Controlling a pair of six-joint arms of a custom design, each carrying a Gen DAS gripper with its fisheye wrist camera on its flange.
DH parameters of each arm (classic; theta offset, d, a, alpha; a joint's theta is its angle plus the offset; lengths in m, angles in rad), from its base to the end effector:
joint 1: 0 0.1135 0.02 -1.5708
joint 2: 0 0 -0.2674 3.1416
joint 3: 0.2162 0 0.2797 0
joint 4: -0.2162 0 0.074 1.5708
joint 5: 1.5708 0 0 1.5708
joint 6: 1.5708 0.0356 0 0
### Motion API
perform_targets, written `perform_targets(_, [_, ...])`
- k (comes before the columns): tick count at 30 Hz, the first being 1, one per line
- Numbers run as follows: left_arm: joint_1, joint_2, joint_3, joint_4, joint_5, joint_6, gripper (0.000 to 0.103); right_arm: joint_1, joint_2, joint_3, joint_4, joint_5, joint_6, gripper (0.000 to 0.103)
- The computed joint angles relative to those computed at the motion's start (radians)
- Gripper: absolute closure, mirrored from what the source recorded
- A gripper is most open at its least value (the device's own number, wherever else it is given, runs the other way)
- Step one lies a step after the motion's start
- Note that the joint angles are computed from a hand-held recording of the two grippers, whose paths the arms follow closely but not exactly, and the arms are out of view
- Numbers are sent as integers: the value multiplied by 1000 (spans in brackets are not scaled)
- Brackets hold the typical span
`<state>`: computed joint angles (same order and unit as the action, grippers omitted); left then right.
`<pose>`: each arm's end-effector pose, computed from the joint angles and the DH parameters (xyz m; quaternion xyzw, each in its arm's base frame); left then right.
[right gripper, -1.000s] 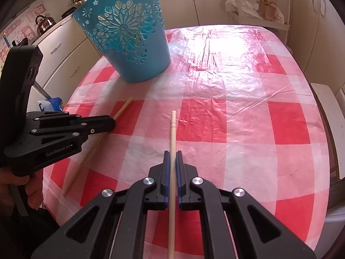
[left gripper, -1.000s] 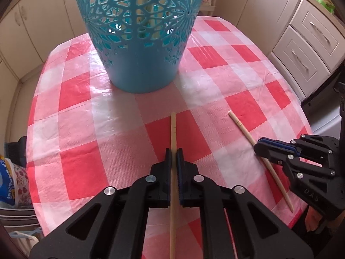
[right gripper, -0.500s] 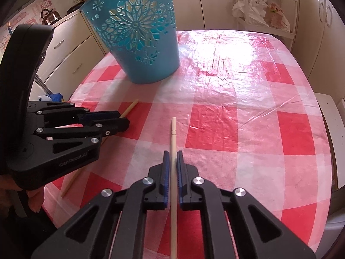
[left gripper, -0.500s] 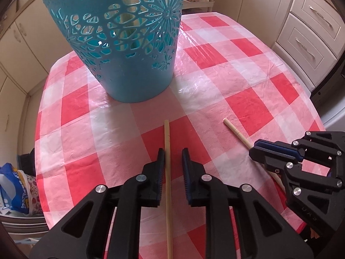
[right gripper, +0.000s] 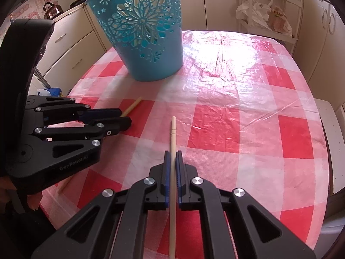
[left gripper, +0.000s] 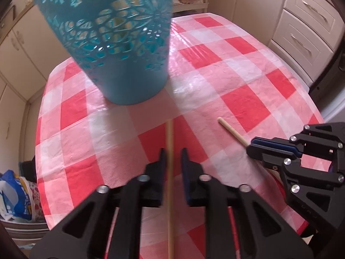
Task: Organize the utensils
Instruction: 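Lift the stick toward the teal bin with the left gripper while the right gripper holds its stick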
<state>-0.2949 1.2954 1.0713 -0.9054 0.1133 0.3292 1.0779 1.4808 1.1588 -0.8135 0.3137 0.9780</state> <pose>0.2607 -0.0834 0.2697 0.3109 0.9233 -0.0515 0.2194 0.1609 0.2763 0.2525 -0.0145 0.9649 0.1038 0.2408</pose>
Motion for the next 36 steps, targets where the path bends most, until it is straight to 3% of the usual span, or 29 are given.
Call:
perform_targets(5, [-11, 4, 7, -7, -13, -1, 97, -5, -5, -1, -6, -2, 6, 96])
perform_targets(9, [-1, 2, 1, 4, -13, -17, 89, 0, 8, 11, -18, 8, -13, 96])
perform_targets(11, [10, 6, 5, -1, 5, -14, 92, 0, 9, 14, -22, 6, -14, 97])
perform_targets(12, [13, 9, 8, -7, 14, -9, 98, -1, 4, 10, -18, 3, -11, 97])
perform_targets(19, [92, -35, 70, -45, 94, 8, 98, -9, -29, -24, 14, -23, 9, 97])
perform_targets(29, [344, -46, 259, -123, 357, 52, 98, -5, -13, -10, 3, -9, 3, 97])
perform_targets(36, [439, -67, 307, -44, 501, -36, 98, 4, -2, 5, -8, 1, 15, 97])
